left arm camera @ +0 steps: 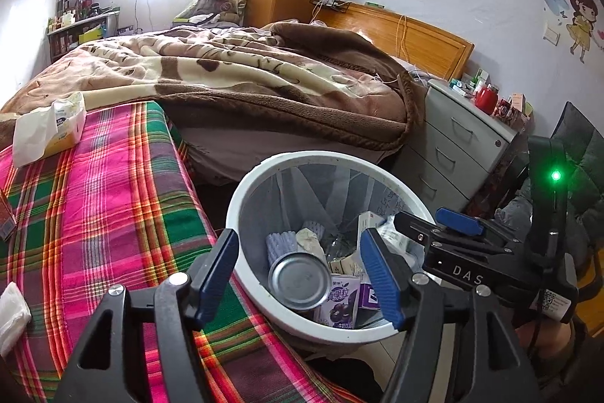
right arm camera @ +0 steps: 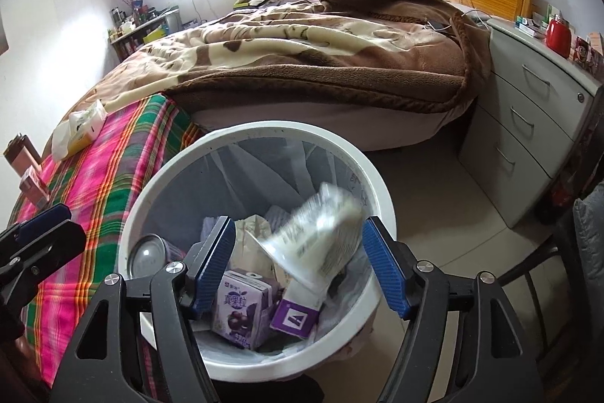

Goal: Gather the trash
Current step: 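Open the left tool over the wastebasket while the right tool releases the yogurt cup into it, then move the left tool toward the white cloth while the right tool moves toward the pink-and-white juice carton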

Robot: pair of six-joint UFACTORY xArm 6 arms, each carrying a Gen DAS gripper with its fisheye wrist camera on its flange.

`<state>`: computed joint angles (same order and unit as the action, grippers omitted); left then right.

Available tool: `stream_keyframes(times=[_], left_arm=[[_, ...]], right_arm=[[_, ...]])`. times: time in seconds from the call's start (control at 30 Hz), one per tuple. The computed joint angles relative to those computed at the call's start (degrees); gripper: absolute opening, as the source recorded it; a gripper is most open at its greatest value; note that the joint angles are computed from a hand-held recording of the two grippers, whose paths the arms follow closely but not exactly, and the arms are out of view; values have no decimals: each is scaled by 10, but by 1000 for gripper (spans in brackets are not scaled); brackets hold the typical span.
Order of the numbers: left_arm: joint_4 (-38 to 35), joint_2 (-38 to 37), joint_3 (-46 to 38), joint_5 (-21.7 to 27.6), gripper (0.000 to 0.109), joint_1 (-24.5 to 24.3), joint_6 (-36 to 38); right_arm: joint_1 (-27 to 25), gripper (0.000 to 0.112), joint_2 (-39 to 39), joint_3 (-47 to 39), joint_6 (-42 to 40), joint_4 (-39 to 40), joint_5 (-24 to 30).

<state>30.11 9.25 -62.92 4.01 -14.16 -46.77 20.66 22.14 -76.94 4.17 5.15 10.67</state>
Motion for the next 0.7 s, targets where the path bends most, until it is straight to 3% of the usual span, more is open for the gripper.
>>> stream_keyframes(times=[0.27, 0.53, 0.7], left_arm=[[53, -33, 36, -10, 69, 21, -56], [190, -83, 72, -4, 70, 47, -174], [238, -115, 98, -3, 70, 65, -221]], right_arm=[[8, 72, -12, 7, -13, 22, -10], [27, 72, -22, 16, -18, 24, -26], [45, 72, -22, 15, -41, 43, -33]])
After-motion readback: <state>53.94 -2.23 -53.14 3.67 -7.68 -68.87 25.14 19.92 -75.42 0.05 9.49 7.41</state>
